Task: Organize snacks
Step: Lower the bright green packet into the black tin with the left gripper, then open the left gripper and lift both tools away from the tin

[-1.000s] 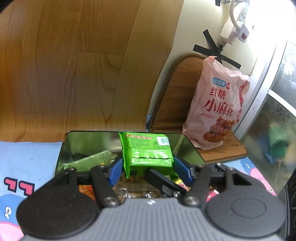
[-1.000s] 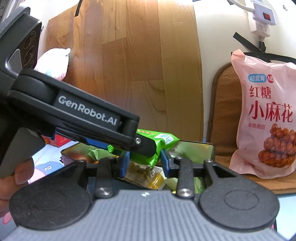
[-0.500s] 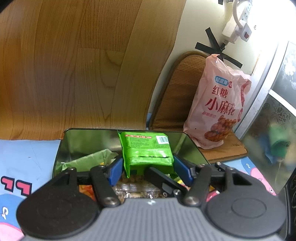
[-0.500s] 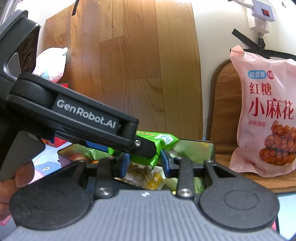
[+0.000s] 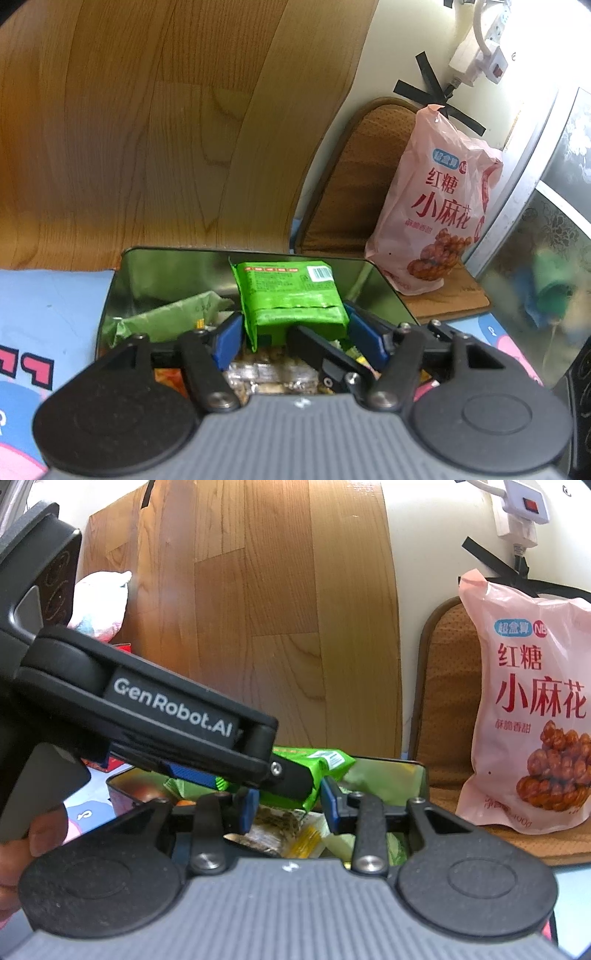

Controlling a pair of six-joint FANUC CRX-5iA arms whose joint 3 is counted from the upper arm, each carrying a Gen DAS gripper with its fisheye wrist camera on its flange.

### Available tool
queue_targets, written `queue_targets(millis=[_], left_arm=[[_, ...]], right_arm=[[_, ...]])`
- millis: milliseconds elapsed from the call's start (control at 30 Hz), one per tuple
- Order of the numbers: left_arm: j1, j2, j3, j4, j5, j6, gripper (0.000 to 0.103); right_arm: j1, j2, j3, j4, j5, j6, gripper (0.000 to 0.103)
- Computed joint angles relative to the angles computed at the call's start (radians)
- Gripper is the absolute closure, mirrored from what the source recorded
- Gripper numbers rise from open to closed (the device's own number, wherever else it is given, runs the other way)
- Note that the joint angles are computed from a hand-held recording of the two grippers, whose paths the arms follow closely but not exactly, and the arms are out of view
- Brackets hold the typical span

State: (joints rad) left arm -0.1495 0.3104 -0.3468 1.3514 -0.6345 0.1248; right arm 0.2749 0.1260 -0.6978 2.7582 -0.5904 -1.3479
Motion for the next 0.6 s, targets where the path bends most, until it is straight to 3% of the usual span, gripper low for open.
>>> queue_targets(millis=[600], left_arm=[[0.007, -0.004, -0.007, 0.008, 0.008, -0.006, 0.037]], right_arm=[[-0.009, -0.002, -0.007, 0.028, -0.019, -0.004, 0.06]])
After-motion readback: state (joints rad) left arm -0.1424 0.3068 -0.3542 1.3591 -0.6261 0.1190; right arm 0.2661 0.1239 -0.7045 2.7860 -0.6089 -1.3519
